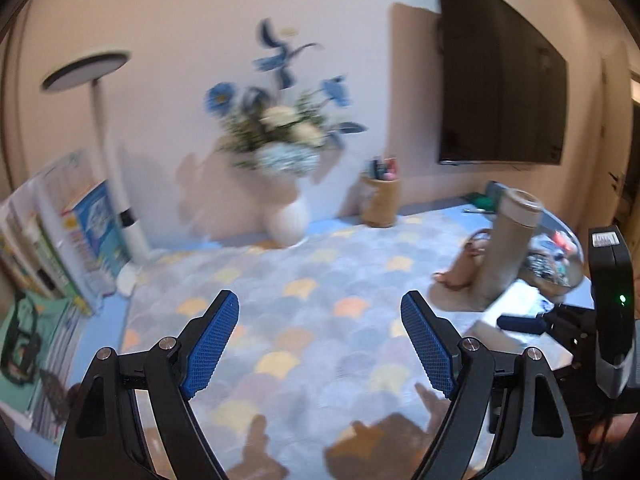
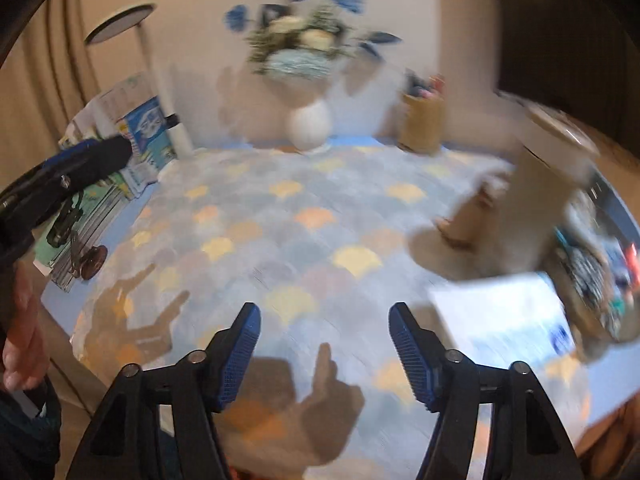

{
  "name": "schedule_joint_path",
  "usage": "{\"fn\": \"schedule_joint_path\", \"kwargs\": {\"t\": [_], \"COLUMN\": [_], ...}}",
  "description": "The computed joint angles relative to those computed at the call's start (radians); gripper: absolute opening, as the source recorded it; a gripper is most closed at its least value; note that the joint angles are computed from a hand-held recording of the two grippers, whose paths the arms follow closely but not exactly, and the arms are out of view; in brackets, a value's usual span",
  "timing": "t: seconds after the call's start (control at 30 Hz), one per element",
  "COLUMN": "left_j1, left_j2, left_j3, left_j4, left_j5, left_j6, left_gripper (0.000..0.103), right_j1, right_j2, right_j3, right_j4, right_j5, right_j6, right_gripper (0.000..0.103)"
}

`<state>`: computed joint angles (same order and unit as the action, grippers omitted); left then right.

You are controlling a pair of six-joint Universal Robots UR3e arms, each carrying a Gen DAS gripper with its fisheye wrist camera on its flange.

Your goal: Organize soft objects

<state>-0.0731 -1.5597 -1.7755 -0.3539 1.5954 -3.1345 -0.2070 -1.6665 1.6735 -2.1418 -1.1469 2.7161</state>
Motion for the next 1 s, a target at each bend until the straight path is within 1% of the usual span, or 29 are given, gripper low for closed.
{"fn": "schedule_joint_path", "kwargs": {"t": [0.07,0.1,0.13,0.17,0.23,0.27,0.3,0.33,0.4,0.53,0.6,0.63,0.67,0.7,0.73,0.77,0.83,0.9,1.0], "left_j1": [0.061,0.078,0.094,0.102,0.093,0.093,0.105,0.122,0.136,0.167,0.170,0.170,0.174,0.181,0.179,0.179,0.191,0.196,0.203], "left_j2": [0.031,0.020,-0.002,-0.039,-0.161,-0.203,-0.241,-0.291,-0.363,-0.453,-0.491,-0.503,-0.504,-0.504,-0.505,-0.504,-0.504,-0.506,-0.513], "left_j3": [-0.073,-0.091,-0.111,-0.129,-0.142,-0.142,-0.145,-0.148,-0.131,-0.080,-0.078,-0.068,-0.047,-0.043,-0.041,-0.039,-0.028,-0.016,0.004], "left_j4": [0.058,0.092,0.136,0.191,0.306,0.328,0.339,0.374,0.422,0.433,0.460,0.440,0.393,0.379,0.372,0.360,0.321,0.291,0.248], "left_j5": [-0.014,-0.010,-0.003,0.017,0.094,0.113,0.107,0.081,0.085,0.074,0.086,0.093,0.082,0.066,0.069,0.069,0.037,0.030,0.025], "left_j6": [-0.012,-0.018,-0.026,-0.036,-0.056,-0.063,-0.070,-0.075,-0.091,-0.124,-0.122,-0.121,-0.123,-0.127,-0.134,-0.135,-0.131,-0.136,-0.143], "left_gripper": [0.086,0.090,0.094,0.094,0.094,0.094,0.094,0.094,0.094,0.094,0.094,0.094,0.094,0.094,0.094,0.094,0.094,0.094,0.094], "right_j1": [0.083,0.124,0.150,0.189,0.249,0.273,0.282,0.293,0.301,0.295,0.303,0.316,0.326,0.335,0.339,0.343,0.344,0.335,0.314], "right_j2": [0.081,0.131,0.161,0.211,0.312,0.361,0.400,0.450,0.518,0.612,0.649,0.669,0.683,0.696,0.705,0.714,0.721,0.733,0.746], "right_j3": [-0.046,-0.067,-0.074,-0.076,-0.109,-0.123,-0.140,-0.161,-0.200,-0.261,-0.284,-0.297,-0.304,-0.308,-0.314,-0.331,-0.348,-0.377,-0.409], "right_j4": [-0.090,-0.161,-0.216,-0.319,-0.439,-0.489,-0.510,-0.529,-0.530,-0.524,-0.546,-0.563,-0.577,-0.594,-0.593,-0.574,-0.545,-0.493,-0.435], "right_j5": [-0.050,-0.074,-0.093,-0.133,-0.223,-0.268,-0.288,-0.308,-0.331,-0.326,-0.346,-0.376,-0.399,-0.417,-0.422,-0.428,-0.433,-0.420,-0.399], "right_j6": [0.085,0.139,0.166,0.201,0.257,0.281,0.293,0.303,0.309,0.324,0.322,0.319,0.318,0.315,0.315,0.313,0.313,0.322,0.352], "right_gripper": [0.086,0.086,0.086,0.087,0.087,0.087,0.087,0.087,0.087,0.087,0.087,0.087,0.087,0.087,0.087,0.087,0.088,0.091,0.091]}}
